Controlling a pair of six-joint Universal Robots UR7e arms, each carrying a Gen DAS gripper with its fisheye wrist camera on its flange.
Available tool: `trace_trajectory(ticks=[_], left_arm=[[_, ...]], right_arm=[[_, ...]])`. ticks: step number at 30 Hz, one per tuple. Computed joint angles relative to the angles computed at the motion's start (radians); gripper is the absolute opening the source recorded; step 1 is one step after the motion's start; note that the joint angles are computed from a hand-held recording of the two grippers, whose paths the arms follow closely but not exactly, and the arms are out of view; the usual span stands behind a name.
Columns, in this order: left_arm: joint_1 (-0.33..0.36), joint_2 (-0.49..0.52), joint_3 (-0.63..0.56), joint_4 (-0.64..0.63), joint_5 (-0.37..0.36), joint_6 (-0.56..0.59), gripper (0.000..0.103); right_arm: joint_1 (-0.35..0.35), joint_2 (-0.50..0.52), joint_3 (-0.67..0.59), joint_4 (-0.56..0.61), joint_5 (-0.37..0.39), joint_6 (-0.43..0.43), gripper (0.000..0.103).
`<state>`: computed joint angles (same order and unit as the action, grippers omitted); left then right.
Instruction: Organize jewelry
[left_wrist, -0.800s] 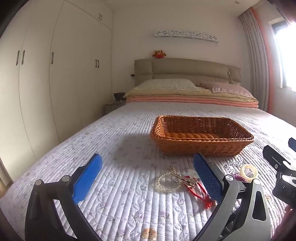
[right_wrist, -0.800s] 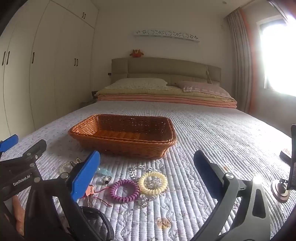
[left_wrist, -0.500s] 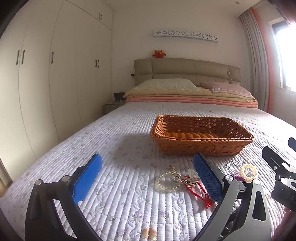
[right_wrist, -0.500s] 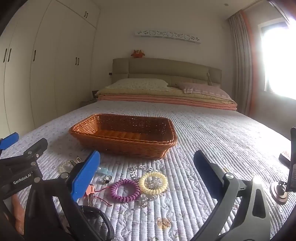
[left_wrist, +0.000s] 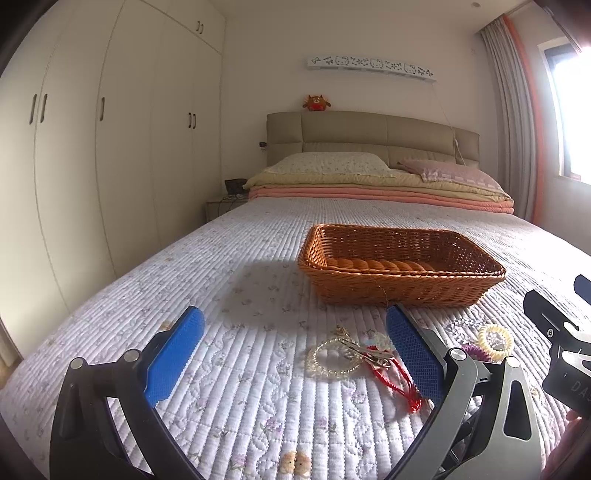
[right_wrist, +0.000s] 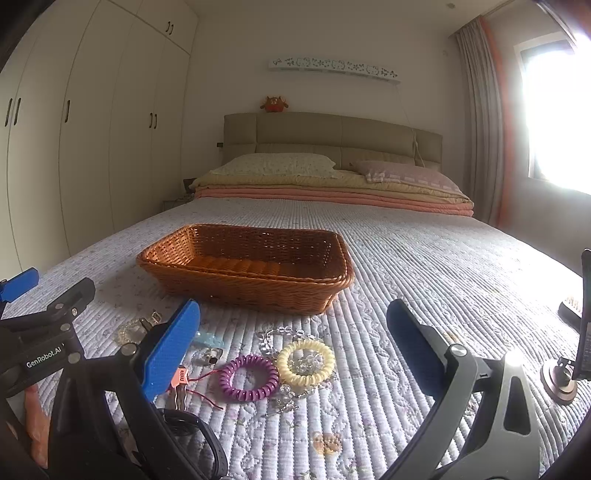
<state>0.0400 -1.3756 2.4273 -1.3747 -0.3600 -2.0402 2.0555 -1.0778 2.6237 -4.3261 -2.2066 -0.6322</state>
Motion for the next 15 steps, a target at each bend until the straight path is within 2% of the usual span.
trace_trajectory(ticks=[15], left_arm=[[-0.003, 0.003, 0.000, 0.002, -0.002, -0.006, 0.096]], right_arm=[[-0.007, -0.002, -0.001, 0.017, 0.001, 0.015, 0.097]])
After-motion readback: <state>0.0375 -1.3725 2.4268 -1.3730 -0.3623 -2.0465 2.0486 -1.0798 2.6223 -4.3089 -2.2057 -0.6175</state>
